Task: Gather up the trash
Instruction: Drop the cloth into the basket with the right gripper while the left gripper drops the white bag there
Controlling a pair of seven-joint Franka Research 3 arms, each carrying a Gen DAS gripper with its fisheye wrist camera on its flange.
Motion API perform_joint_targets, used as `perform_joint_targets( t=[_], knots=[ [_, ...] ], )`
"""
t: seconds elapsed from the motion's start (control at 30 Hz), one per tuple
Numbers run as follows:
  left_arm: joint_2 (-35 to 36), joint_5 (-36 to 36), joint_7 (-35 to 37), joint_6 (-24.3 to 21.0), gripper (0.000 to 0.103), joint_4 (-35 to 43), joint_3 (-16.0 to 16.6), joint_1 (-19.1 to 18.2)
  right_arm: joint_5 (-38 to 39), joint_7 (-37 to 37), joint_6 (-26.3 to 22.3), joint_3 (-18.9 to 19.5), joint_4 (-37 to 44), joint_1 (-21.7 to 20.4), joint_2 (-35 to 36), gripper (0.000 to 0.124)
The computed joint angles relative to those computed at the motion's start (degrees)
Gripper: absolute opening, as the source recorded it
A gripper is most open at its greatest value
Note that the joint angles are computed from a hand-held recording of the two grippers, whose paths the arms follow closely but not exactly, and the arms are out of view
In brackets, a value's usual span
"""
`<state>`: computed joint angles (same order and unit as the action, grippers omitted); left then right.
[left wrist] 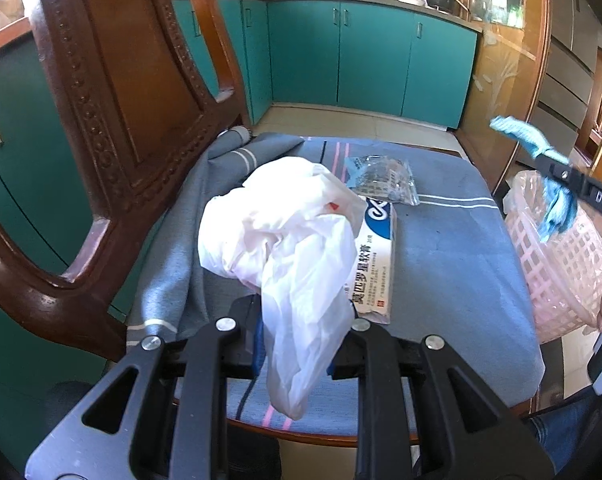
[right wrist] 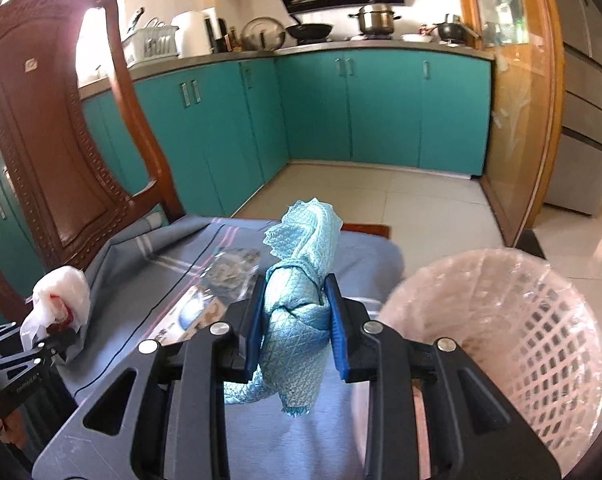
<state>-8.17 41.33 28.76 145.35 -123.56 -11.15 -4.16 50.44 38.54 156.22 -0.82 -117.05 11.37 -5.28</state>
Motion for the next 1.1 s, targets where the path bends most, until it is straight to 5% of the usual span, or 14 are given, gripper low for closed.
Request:
perform_joint_targets(
  t=[0.17, 0.3, 0.33, 0.53, 0.6, 0.63, 0.67, 0.83, 0.97, 1.03, 1.1],
  knots=[
    [2.4, -1.9, 3.8, 2.6, 0.023, 2.9, -0.1, -1.1, -9.8, 9.7, 6.8, -0.5, 0.0, -3.1, 0.3, 0.029],
    [6.8, -5.5, 9.2, 5.9, 0.023, 7.7, -0.2, -2.9, -38.6, 33.3, 9.7, 1.1, -1.5, -9.8, 1.2, 0.029],
    [8.2, -6.4, 10.7, 6.5, 0.023, 9.2, -0.3, -3.4, -41.0, 35.3, 9.0, 0.2, -1.5, -9.7, 1.2, 0.029],
    [18.4, -16.2, 23.5, 9.1, 0.023, 20.0, -1.8, -6.9, -30.4, 26.6, -1.4, -3.3, 0.7, -9.9, 2.6, 0.033],
    [21.9, -19.3, 27.6, 8.7, 0.023, 24.0, -2.4, -8.1, -30.6, 27.2, -1.4, -3.4, -0.2, -10.4, 2.2, 0.054],
    [23.6, -20.5, 29.2, 8.0, 0.023, 26.1, -2.6, -8.6, -31.1, 28.6, -0.5, -3.4, -0.9, -10.7, 1.8, 0.076],
    [25.6, -22.2, 31.1, 7.0, 0.023, 28.6, -3.0, -9.0, -30.5, 29.9, 0.9, -3.6, -1.6, -11.1, 1.4, 0.080],
    [32.8, -25.3, 36.0, 3.5, 0.023, 38.4, -3.0, -12.1, -11.7, 27.0, 0.1, -6.0, 0.0, -11.6, 1.4, 0.080],
    [37.1, -26.8, 39.4, 1.8, 0.024, 44.7, -3.2, -14.1, -11.5, 37.5, 4.0, -5.8, -0.8, -13.6, 1.5, 0.080],
    [39.4, -27.1, 40.9, 1.1, 0.034, 47.9, -3.1, -15.3, -11.0, 38.6, 5.0, -5.8, -1.1, -13.8, 1.4, 0.080],
    [40.6, -26.4, 40.7, 1.0, 0.056, 49.7, -2.1, -16.8, -10.3, 38.1, 5.3, -5.8, -0.9, -13.7, 1.4, 0.080]
  ],
)
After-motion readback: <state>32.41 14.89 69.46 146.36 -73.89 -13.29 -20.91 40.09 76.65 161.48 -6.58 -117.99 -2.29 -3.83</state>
